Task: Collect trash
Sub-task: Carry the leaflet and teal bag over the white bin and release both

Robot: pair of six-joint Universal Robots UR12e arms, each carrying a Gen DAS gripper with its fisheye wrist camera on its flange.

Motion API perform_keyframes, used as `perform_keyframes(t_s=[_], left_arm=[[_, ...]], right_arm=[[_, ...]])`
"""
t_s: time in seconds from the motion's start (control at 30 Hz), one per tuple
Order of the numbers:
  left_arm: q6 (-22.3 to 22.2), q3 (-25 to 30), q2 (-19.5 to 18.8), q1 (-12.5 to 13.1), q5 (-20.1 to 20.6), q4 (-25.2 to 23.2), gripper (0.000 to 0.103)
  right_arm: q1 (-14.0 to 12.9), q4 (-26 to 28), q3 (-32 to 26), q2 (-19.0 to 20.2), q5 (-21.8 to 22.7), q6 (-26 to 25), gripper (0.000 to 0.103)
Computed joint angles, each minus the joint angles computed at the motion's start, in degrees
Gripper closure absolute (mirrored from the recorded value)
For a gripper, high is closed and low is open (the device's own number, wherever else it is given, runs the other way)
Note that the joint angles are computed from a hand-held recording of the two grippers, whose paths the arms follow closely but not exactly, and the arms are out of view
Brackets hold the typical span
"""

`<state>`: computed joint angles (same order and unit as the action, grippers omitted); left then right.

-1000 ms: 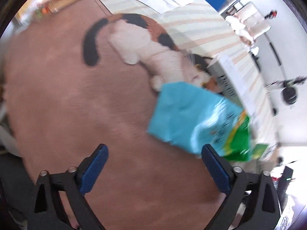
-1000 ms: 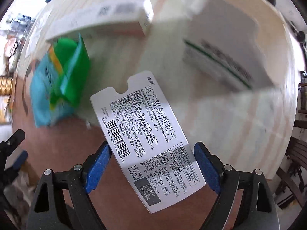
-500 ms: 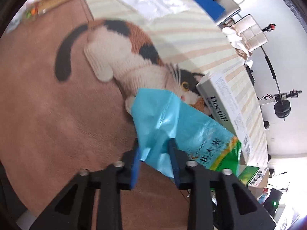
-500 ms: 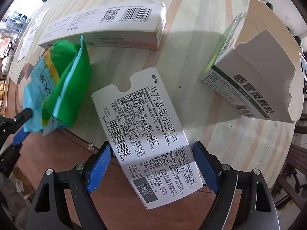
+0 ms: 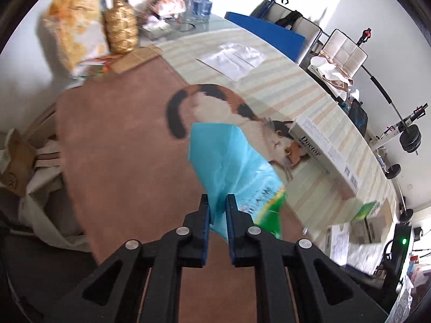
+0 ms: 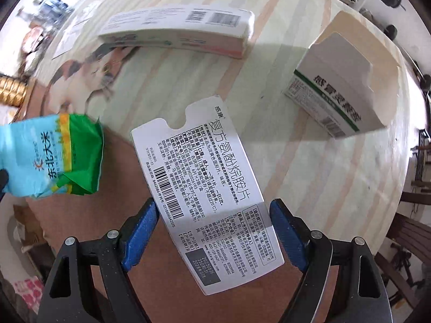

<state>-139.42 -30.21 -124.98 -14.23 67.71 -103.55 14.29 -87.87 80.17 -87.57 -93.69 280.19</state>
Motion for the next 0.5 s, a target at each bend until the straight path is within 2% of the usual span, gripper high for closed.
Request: perform_keyframes(t_s=[0.1,0.23,0.37,0.5], left_arm=[[2.2,-2.9,2.2,2.2,-0.5,2.3,0.099],[4.1,-3.5,3.2,5.7,-2.0,1.8,0.1],[5.5,-2.1,3.1,9.7,-4.6,-0.6,0.1],[8.6,-1.2,3.3,13.9,-6.1,-3.3,0.1]], right_arm=[[2.1,1.5,-4.3,2.7,-1.4,0.1,0.018],[5.3,3.3,-11.5,7.7,-3.3,0.9,0.019],[7.6,5.0,-17.4,11.2,-4.7,0.5,0.019],[10.4,6.2,-25.5,16.5,-5.7,-1.0,0.019]])
